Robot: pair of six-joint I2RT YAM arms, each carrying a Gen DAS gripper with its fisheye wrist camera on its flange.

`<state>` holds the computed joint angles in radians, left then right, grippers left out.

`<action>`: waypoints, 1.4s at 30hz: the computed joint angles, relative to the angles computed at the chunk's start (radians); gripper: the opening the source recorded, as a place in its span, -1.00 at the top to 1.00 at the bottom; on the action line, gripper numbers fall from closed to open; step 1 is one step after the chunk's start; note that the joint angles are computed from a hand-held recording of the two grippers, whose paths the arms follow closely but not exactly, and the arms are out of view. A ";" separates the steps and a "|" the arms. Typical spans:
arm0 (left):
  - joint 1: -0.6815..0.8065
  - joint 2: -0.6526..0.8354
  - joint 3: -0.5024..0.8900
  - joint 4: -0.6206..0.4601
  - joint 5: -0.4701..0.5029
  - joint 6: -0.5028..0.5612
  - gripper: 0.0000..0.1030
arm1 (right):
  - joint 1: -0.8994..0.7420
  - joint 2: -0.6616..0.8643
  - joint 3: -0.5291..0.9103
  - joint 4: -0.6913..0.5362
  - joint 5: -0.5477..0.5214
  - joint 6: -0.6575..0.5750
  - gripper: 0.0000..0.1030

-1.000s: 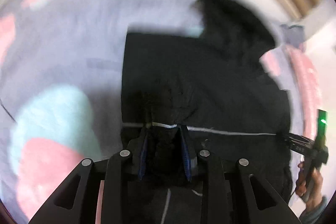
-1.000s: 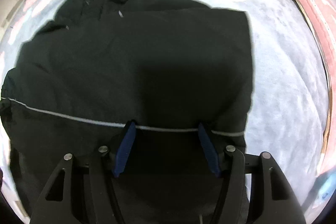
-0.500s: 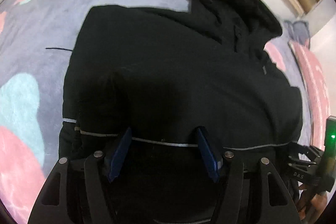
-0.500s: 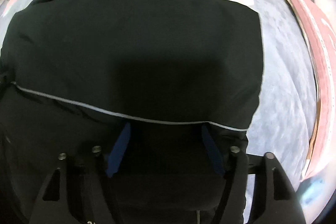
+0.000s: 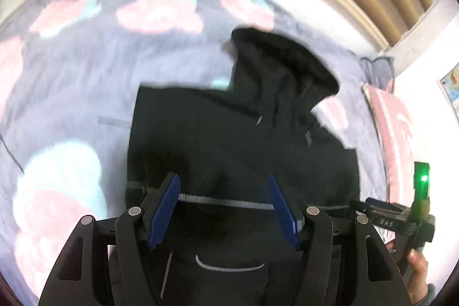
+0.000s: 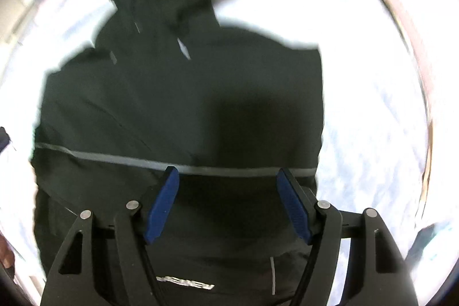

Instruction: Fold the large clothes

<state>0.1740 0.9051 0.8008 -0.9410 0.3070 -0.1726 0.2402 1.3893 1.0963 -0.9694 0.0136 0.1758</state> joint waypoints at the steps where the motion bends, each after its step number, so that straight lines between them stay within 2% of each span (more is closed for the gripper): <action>1: -0.016 0.018 0.034 0.004 -0.013 -0.005 -0.26 | -0.010 0.017 0.062 -0.017 -0.004 -0.011 -0.43; 5: -0.075 0.151 0.201 0.048 -0.061 -0.002 -0.26 | -0.059 0.109 0.282 -0.028 -0.045 -0.022 -0.43; 9: -0.098 0.353 0.329 0.131 -0.092 -0.001 -0.26 | -0.088 0.274 0.484 -0.024 -0.075 -0.022 -0.43; 16: -0.113 0.871 0.598 0.299 -0.100 -0.042 -0.26 | -0.119 0.573 0.667 0.059 -0.143 -0.021 -0.35; 19: -0.118 1.067 0.735 0.314 -0.102 -0.035 -0.26 | -0.125 0.668 0.711 0.092 -0.167 -0.013 -0.35; 24: -0.131 1.314 0.942 0.297 -0.090 -0.036 -0.26 | -0.124 0.924 0.986 0.038 -0.186 -0.003 -0.33; 25: -0.135 1.383 1.014 0.278 -0.097 -0.043 -0.26 | -0.122 1.002 1.088 -0.007 -0.189 0.000 -0.28; 27: -0.138 1.446 1.081 0.285 -0.142 -0.075 -0.16 | -0.116 1.097 1.231 -0.076 -0.160 -0.008 0.53; 28: -0.136 1.454 1.083 0.321 -0.174 -0.095 0.23 | -0.120 1.096 1.243 -0.062 -0.137 -0.006 0.64; 29: -0.118 1.461 1.098 0.330 -0.140 -0.119 0.53 | -0.128 1.063 1.205 -0.022 -0.137 -0.002 0.77; 30: -0.086 1.430 1.062 0.371 -0.049 -0.168 0.61 | -0.150 0.999 1.124 0.048 -0.178 0.005 0.77; 31: -0.063 1.361 0.977 0.441 0.015 -0.200 0.62 | -0.168 0.944 1.054 0.102 -0.216 0.007 0.78; 33: -0.035 1.211 0.806 0.552 0.079 -0.200 0.62 | -0.178 0.886 0.964 0.168 -0.235 -0.022 0.78; 36: 0.003 1.106 0.675 0.559 0.149 -0.172 0.56 | -0.178 0.880 0.855 0.259 -0.219 -0.070 0.78; 37: 0.006 1.129 0.671 0.546 0.134 -0.155 0.52 | -0.183 0.925 0.862 0.257 -0.231 -0.062 0.77; 38: 0.002 1.176 0.698 0.503 0.102 -0.126 0.38 | -0.188 0.995 0.903 0.227 -0.244 -0.053 0.76; 39: -0.012 1.272 0.758 0.440 0.036 -0.086 0.33 | -0.189 1.063 0.955 0.185 -0.250 -0.049 0.75; 40: -0.019 1.332 0.791 0.406 0.019 -0.060 0.29 | -0.191 1.118 0.990 0.164 -0.268 -0.045 0.74; 42: -0.028 1.360 0.743 0.499 0.019 -0.005 0.23 | -0.200 1.132 1.005 0.156 -0.286 -0.020 0.71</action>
<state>0.1458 2.2651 1.5441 -0.4416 0.3256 -0.1774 0.0403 2.5209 2.1018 -0.8133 -0.2728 0.1559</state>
